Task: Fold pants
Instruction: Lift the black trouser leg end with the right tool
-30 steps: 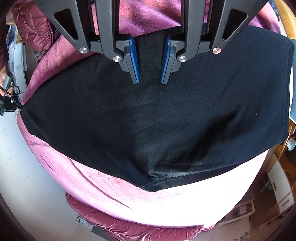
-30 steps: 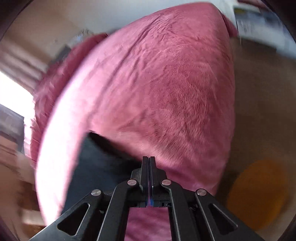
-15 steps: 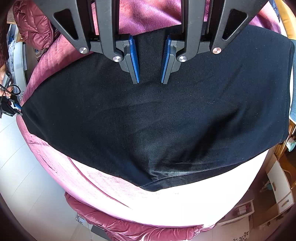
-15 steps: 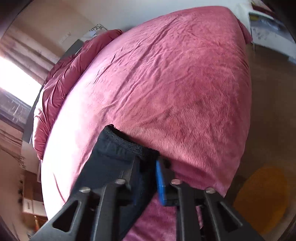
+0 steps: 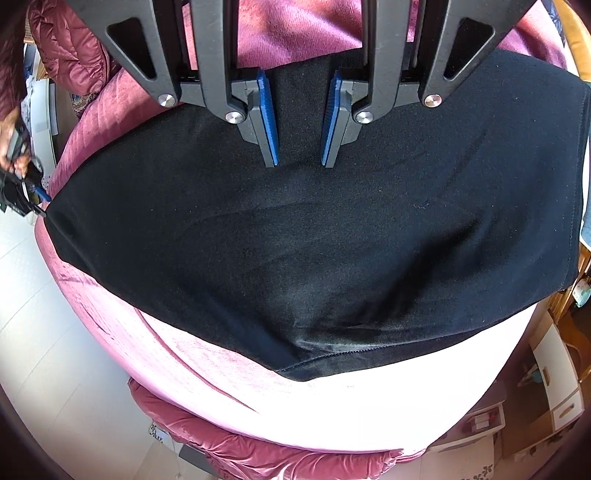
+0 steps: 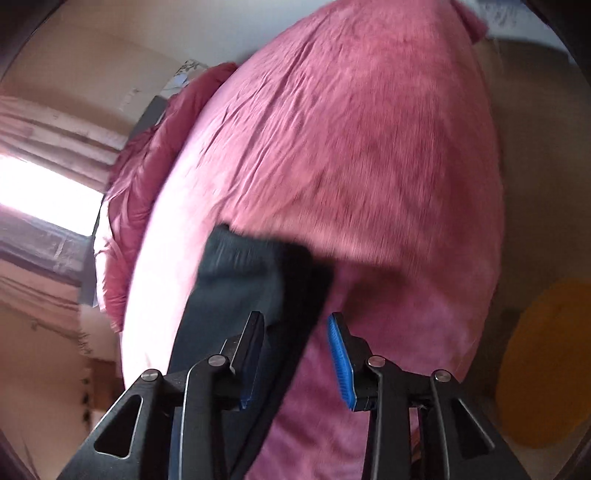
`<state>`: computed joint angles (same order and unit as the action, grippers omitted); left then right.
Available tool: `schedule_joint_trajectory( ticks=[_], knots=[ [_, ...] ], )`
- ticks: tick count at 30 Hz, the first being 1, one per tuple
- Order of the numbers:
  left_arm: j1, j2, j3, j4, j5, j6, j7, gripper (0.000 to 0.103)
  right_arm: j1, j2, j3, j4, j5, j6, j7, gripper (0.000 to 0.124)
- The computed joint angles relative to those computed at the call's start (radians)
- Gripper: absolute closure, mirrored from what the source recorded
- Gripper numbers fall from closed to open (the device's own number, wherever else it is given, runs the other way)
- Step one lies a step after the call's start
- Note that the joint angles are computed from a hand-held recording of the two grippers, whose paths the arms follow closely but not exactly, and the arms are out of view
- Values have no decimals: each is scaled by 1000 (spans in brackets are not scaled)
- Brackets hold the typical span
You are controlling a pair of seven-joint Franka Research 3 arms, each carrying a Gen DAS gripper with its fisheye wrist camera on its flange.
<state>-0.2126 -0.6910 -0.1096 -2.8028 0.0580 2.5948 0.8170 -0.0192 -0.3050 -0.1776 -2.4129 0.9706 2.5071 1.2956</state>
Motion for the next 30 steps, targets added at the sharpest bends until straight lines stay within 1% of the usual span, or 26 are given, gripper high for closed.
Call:
schedule_joint_trajectory(
  ticks=[2, 4, 5, 8, 10, 11, 12, 13, 15, 17, 19, 24, 28, 30],
  knots=[
    [-1, -7, 1, -6, 0, 1, -1, 79, 17, -16, -15, -26, 64, -26, -40, 86],
    [-3, -15, 3, -10, -2, 1, 0, 79, 24, -14, -14, -38, 100, -35, -60, 86],
    [-2, -19, 2, -11, -1, -2, 0, 79, 25, -6, -8, -38, 106, -25, -61, 86],
    [-2, -27, -3, -10, 4, -12, -3, 79, 34, 26, -15, -24, 196, -17, -109, 86],
    [-1, -29, -5, -8, 6, -17, -8, 79, 32, 56, -9, -6, 245, -3, -124, 88],
    [-2, -27, -4, -6, 6, -20, -8, 79, 29, 67, -4, 2, 258, 3, -127, 91],
    [-2, -27, -4, -4, 6, -21, -9, 79, 25, 75, 5, 8, 247, 12, -120, 98],
    [-2, -29, -1, 3, 5, -32, -8, 79, 20, 79, 16, 17, 215, 16, -99, 100],
    [-4, -29, 4, 6, 0, -34, -5, 79, 17, 76, 36, 34, 149, 30, -65, 107],
    [-4, -33, 11, 3, -5, -27, -1, 79, 21, 62, 47, 45, 102, 45, -53, 108],
    [-11, -40, 29, -5, -20, -19, 11, 79, 35, 55, 40, 69, 103, 39, -79, 108],
    [-19, -68, 65, -34, -71, 15, 32, 79, 76, 15, 44, 113, 95, 3, -130, 108],
    [-22, -94, 83, -52, -95, 32, 53, 79, 121, -8, 65, 142, 74, -23, -155, 108],
    [-19, -112, 91, -60, -103, 28, 67, 79, 149, -22, 77, 148, 71, -36, -172, 108]
  ],
)
